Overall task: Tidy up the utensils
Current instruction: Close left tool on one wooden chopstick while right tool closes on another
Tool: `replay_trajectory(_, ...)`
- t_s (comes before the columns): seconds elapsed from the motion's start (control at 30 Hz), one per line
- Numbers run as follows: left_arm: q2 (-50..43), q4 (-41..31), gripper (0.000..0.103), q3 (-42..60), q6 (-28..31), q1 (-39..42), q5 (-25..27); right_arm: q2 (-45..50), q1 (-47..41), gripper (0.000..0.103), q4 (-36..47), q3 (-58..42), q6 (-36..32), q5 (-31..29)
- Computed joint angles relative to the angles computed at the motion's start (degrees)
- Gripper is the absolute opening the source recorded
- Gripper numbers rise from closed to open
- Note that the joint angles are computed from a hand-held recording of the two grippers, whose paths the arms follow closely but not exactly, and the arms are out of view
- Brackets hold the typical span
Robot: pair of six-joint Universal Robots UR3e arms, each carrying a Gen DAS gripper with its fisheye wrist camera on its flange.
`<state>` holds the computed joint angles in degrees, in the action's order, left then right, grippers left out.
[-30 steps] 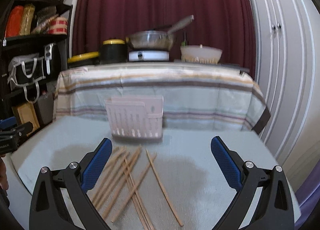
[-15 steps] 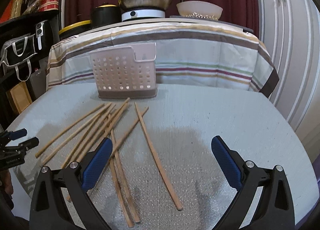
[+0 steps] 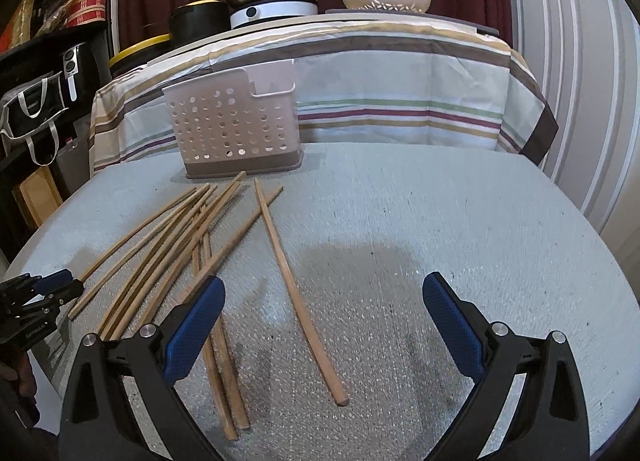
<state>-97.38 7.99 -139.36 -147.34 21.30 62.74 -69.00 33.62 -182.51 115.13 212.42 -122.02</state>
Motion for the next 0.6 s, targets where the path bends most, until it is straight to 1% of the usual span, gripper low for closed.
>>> replay_trajectory(0.07, 0.2, -0.8, 0.02, 0.1, 0.5, 0.2, -1.1, -0.1, -0.4, 0.096, -1.0, 0.7, 0.2, 0.6)
replay_trajectory(0.1, 0.2, -1.1, 0.019, 0.1, 0.5, 0.2, -1.3, -0.2, -0.4, 0.096, -1.4, 1.0, 0.1, 0.7)
replay_trajectory(0.23, 0.6, -2.0, 0.01, 0.1, 0.7, 0.4, -2.0, -0.4, -0.5, 0.096, -1.5, 1.2, -0.5, 0.9)
replay_trajectory(0.4, 0.9, -1.8, 0.009, -0.3, 0.4, 0.4, -1.6, -1.3, -0.8, 0.096, -2.2, 3.0, -0.7, 2.0)
replay_trajectory(0.47, 1.0, -2.1, 0.009, -0.3, 0.4, 0.8, -2.0, -1.7, -0.6, 0.093, -2.0, 3.7, -0.9, 2.5)
replay_trajectory(0.53, 1.2, -2.6, 0.009, -0.4, 0.3, 1.1, -2.5, -2.2, -0.7, 0.079, -2.3, 4.7, -1.1, 3.6)
replay_trajectory(0.57, 1.2, -2.7, 0.009, -0.3, 0.3, 1.1, -2.4, -2.4, -0.9, 0.067, -2.5, 5.3, -1.2, 4.4)
replay_trajectory(0.6, 1.2, -2.6, 0.009, -0.2, 0.2, 1.0, -2.2, -2.7, -1.1, 0.06, -2.5, 5.9, -1.1, 5.3)
